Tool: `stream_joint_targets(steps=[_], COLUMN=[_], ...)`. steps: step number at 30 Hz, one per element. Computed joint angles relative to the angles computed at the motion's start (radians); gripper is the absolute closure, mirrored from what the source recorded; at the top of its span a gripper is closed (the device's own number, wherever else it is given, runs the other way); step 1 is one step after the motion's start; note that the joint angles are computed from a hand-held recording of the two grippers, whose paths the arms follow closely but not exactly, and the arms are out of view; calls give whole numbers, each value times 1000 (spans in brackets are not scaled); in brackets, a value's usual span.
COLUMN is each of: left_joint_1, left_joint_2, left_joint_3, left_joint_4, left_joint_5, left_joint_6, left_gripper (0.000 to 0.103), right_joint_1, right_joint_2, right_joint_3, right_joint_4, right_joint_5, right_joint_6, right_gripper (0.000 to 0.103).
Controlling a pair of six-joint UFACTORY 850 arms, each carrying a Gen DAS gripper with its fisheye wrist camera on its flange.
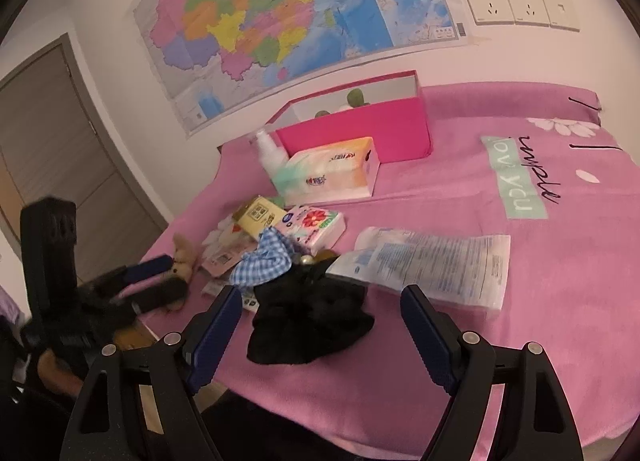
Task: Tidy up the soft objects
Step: 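Return the right tool to the black cloth and grasp it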
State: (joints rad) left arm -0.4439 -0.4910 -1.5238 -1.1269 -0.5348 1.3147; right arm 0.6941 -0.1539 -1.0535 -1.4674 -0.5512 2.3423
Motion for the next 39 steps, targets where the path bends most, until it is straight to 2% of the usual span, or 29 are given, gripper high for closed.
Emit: stream_joint_targets(steps=[4,11,14,15,16,17,18,19,21,26,28,32,34,39], left_joint_1=[-4,-14,-12,-13,-13,-13,-14,-14,-13,-29,-34,-42,-42,-32], left_joint_2=[10,-39,-43,-47,-54,-64,-67,-70,-76,-84,-85,-101,-98,-97], left_joint_3=[30,-23,-21,-23,-33,-46,-49,-50,-51,-55,-54,-66,-61,-56], left_joint_4=[-122,-135,-149,-144,-124,-88,-69,-58,-49,-17,0,53,69,91], left_joint_5=[3,0,-34,-40,-59,-79,-88,-97,-127,-155,-163,-167,-167,-194], left_joint_6=[151,140,166,161,143,112,93,82,66,32,17,-63,-85,-117], left_gripper=[0,1,7,15,32,39,46,47,47,46,46,47,51,51], right_joint_1=[6,-13,-24,-28,-33,-38,-44,-50,-56,-75,-78,-84,-86,-91], right_joint_2=[1,-22,-20,-17,-14,-12,-12,-14,-19,-33,-39,-50,-56,-64], right_joint_3=[-3,-16,0,10,20,28,32,34,30,24,18,8,0,-7], right_joint_4=[-6,-11,1,-6,-11,-20,-28,-26,-17,-30,-31,-33,-24,-4], right_joint_5=[-6,16,31,41,48,59,74,90,106,153,167,186,195,211], right_joint_6=[4,19,48,70,93,112,122,118,91,84,78,64,46,11], right_gripper=[20,20,21,22,26,30,39,44,47,48,53,53,56,62])
